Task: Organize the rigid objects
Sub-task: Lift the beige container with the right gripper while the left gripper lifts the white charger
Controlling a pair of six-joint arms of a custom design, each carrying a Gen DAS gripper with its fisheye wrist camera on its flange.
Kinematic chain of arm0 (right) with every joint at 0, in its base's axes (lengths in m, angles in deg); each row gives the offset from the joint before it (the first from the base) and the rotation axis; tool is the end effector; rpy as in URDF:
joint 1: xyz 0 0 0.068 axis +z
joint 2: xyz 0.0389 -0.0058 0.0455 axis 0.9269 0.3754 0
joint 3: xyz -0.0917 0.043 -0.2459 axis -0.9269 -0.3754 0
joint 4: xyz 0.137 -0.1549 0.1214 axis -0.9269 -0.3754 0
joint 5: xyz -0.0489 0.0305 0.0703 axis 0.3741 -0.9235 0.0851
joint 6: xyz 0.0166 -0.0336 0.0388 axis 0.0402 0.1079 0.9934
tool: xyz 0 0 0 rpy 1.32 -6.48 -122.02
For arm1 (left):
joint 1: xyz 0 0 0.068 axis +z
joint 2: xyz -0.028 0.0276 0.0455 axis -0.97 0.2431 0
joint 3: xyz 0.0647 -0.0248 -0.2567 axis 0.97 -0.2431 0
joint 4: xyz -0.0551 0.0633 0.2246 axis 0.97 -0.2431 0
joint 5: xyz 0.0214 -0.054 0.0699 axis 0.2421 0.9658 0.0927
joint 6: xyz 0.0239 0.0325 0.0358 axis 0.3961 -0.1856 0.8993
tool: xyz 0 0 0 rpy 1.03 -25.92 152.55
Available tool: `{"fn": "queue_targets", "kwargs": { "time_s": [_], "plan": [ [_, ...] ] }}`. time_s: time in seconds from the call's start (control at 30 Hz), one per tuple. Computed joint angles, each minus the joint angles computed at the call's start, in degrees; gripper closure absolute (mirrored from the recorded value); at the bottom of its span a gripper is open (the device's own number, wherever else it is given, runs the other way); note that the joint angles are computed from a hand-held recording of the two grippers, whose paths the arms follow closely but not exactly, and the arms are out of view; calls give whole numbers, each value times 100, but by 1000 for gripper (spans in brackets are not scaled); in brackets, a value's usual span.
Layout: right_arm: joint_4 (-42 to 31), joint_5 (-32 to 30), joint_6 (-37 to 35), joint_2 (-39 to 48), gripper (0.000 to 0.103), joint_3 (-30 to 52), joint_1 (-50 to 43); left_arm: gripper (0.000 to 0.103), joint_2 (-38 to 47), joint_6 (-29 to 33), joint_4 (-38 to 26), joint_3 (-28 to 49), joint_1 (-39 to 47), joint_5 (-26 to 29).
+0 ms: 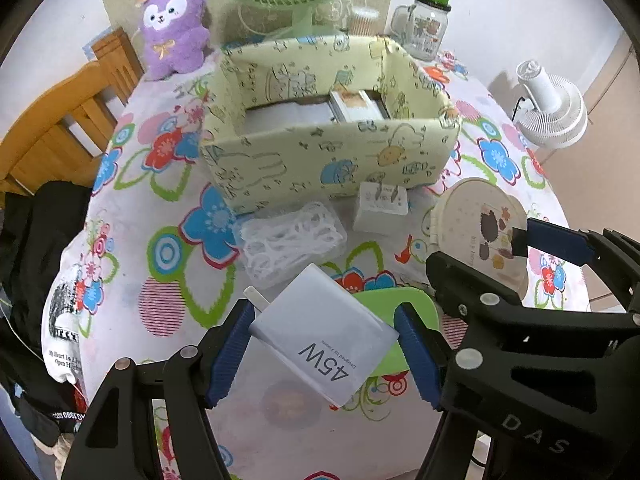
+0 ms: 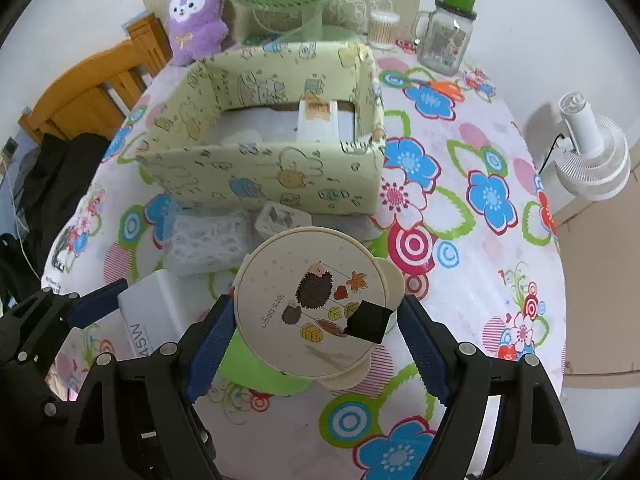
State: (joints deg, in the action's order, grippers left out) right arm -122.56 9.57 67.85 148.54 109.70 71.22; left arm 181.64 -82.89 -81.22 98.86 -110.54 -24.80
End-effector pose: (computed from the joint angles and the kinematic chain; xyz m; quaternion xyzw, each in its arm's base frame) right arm 0.2264 0.0097 0.2339 0.1009 0.9729 -0.0125 0.2076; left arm 0.2503 -0.1731 0.2484 0.2335 0.9546 -0.0711 0.1708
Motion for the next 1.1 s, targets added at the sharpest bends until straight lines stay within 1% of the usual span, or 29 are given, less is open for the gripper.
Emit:
{"fn": "queue_targets", "kwargs": {
  "time_s": [0.23, 0.43, 0.83, 1.1],
  "plan": [
    [-236, 123, 152, -166, 21, 274, 198, 29, -181, 206, -149, 186, 105, -26],
    [-357, 140, 168, -130, 21, 595, 218, 29, -163, 304, -243, 485, 204, 2],
    [-480, 37, -31, 325, 21, 1347, -17, 29, 348, 401, -423, 1340, 376, 85],
    [-526, -103, -306, 893, 21, 1978, -214, 29, 885, 369, -522, 2024, 490, 114]
  ]
}}
